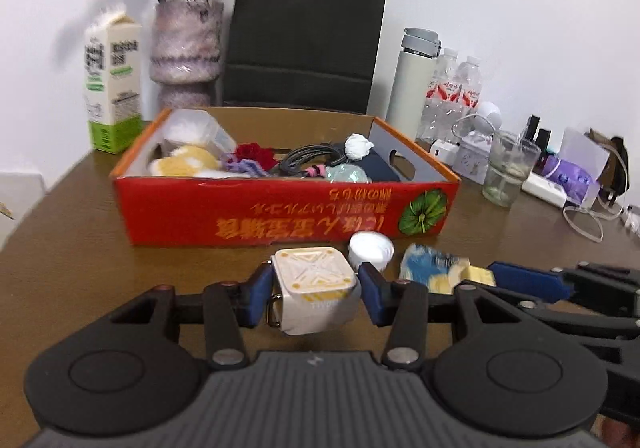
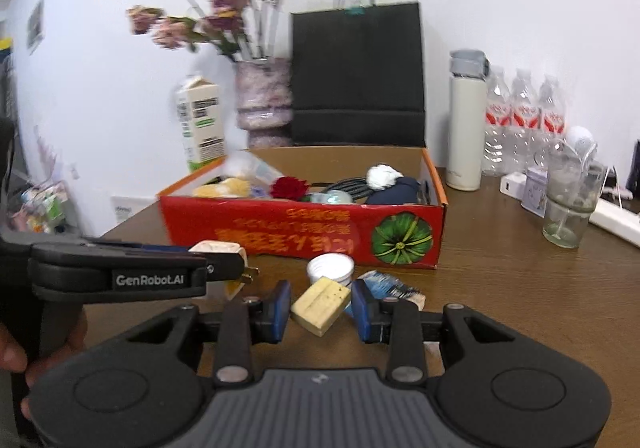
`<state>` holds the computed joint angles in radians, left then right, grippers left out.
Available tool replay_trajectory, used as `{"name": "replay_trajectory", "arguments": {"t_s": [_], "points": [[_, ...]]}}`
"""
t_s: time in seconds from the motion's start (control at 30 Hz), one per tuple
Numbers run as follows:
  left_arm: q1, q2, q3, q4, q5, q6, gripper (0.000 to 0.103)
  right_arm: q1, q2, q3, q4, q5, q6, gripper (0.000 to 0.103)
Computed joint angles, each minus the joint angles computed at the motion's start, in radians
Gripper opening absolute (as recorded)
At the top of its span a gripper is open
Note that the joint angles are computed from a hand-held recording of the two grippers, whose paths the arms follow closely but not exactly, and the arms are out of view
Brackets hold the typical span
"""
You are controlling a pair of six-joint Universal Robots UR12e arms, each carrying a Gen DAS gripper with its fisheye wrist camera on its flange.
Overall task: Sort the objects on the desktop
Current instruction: 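Lift the beige cube with the left gripper while the right gripper lifts the packet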
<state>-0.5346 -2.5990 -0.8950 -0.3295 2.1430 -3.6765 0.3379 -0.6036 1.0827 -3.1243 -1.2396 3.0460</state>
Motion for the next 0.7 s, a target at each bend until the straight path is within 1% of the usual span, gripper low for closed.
{"name": "replay_trajectory", "arguments": {"t_s": [0.03, 0.07, 0.13, 0.2, 0.23, 0.3, 0.37, 0.43, 0.5, 0.57, 0.6, 0.7], "points": [[-0.009, 0.013, -0.016, -0.015, 0.021, -0.014, 0.048, 0.0, -0.02, 0.037, -0.023, 0.006, -0.019, 0.031], [-0.019, 0.029, -0.042, -0.01, 0.038, -0.025, 0.048, -0.001, -0.04, 0.075, -0.049, 0.01, -0.035, 0.031], [-0.038, 0.061, -0.103, 0.03, 0.059, -0.031, 0.048, -0.005, -0.086, 0.158, -0.096, 0.019, -0.04, 0.031], [-0.061, 0.093, -0.162, 0.064, 0.088, -0.04, 0.048, -0.014, -0.131, 0.244, -0.161, 0.036, -0.044, 0.031], [-0.073, 0.111, -0.191, 0.066, 0.104, -0.059, 0.048, -0.019, -0.155, 0.286, -0.188, 0.046, -0.048, 0.031], [-0.098, 0.139, -0.247, 0.107, 0.136, -0.08, 0.048, -0.032, -0.196, 0.367, -0.25, 0.068, -0.062, 0.031], [-0.121, 0.168, -0.301, 0.126, 0.17, -0.117, 0.048, -0.047, -0.231, 0.439, -0.321, 0.093, -0.069, 0.031], [-0.144, 0.197, -0.354, 0.134, 0.222, -0.152, 0.048, -0.062, -0.267, 0.504, -0.367, 0.111, -0.081, 0.031], [-0.165, 0.225, -0.401, 0.119, 0.277, -0.186, 0.048, -0.079, -0.302, 0.56, -0.382, 0.135, -0.095, 0.031], [-0.186, 0.253, -0.451, 0.122, 0.322, -0.212, 0.048, -0.097, -0.333, 0.613, -0.403, 0.17, -0.103, 0.031], [-0.195, 0.266, -0.471, 0.109, 0.339, -0.23, 0.048, -0.104, -0.347, 0.635, -0.406, 0.182, -0.104, 0.031], [-0.22, 0.315, -0.524, -0.016, 0.365, -0.347, 0.048, -0.117, -0.393, 0.702, -0.385, 0.204, -0.097, 0.031]]}}
